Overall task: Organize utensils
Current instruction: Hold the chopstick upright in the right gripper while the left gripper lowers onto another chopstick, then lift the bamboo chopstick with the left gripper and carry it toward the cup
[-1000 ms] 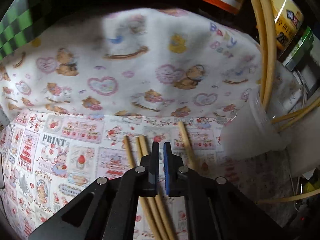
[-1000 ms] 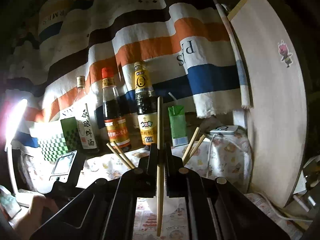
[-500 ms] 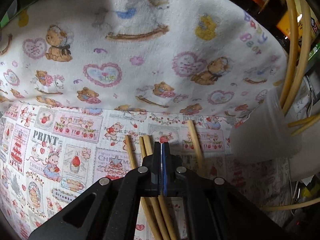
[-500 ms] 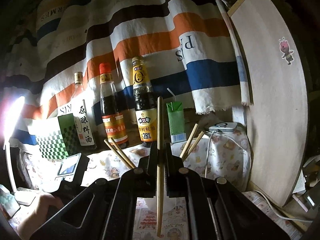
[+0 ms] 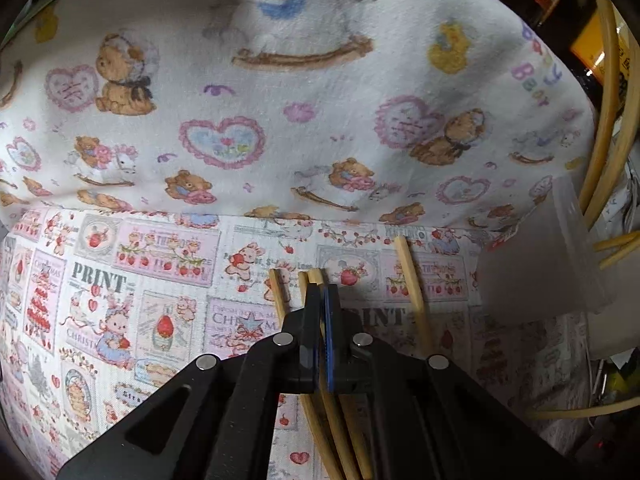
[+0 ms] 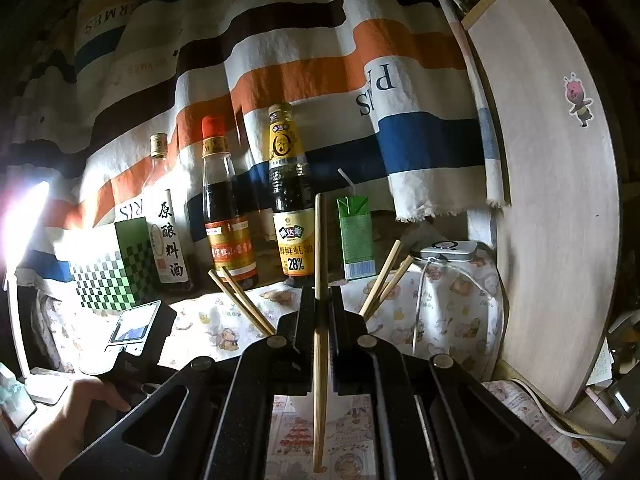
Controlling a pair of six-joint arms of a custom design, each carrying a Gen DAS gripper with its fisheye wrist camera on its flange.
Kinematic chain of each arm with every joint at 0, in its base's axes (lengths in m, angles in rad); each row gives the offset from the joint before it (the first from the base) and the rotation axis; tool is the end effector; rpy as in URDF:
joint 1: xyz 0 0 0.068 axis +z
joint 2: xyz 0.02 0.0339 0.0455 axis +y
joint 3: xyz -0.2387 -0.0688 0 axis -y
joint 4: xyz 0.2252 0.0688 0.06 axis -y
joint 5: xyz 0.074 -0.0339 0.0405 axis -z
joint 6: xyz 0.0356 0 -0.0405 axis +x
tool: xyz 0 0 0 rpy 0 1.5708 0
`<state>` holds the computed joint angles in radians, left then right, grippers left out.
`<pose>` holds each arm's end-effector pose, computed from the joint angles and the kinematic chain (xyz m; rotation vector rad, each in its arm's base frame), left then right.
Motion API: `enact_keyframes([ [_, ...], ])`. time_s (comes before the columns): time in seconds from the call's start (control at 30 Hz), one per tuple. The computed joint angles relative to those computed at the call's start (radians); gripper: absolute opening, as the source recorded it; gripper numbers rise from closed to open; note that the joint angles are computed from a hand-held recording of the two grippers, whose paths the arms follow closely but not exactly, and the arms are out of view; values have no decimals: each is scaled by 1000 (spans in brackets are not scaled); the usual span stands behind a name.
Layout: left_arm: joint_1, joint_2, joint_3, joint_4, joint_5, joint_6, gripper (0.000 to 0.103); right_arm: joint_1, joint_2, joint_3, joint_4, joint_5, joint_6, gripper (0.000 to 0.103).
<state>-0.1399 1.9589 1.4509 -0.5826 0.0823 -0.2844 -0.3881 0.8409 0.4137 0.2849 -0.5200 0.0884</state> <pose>0.3827 -0.0568 0.1802 -0.1664 2.6736 -0.2459 0.1867 -0.0572 0.2378 0.0197 1.6989 0.2212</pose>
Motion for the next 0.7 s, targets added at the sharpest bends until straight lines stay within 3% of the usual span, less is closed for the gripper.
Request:
enact_keyframes([
  [0.27,-38,39,10,29,-17,-22,6,-3,-6,-4,1,-4,3,7],
  [0.37,-81,34,10,15,-60,-47,10,-6,-5,-4,3,-5,-1,7],
  [0.53,-130,47,15,20,-130,-64,11,-6,-6,-7,8,-2,-2,7],
  [0.63,-190,77,67,-50,-230,-101,9,-8,-3,-6,8,-5,-2,7],
  [0.7,-231,30,60,-59,-240,-125,7,-4,-4,-4,6,-4,-1,7],
])
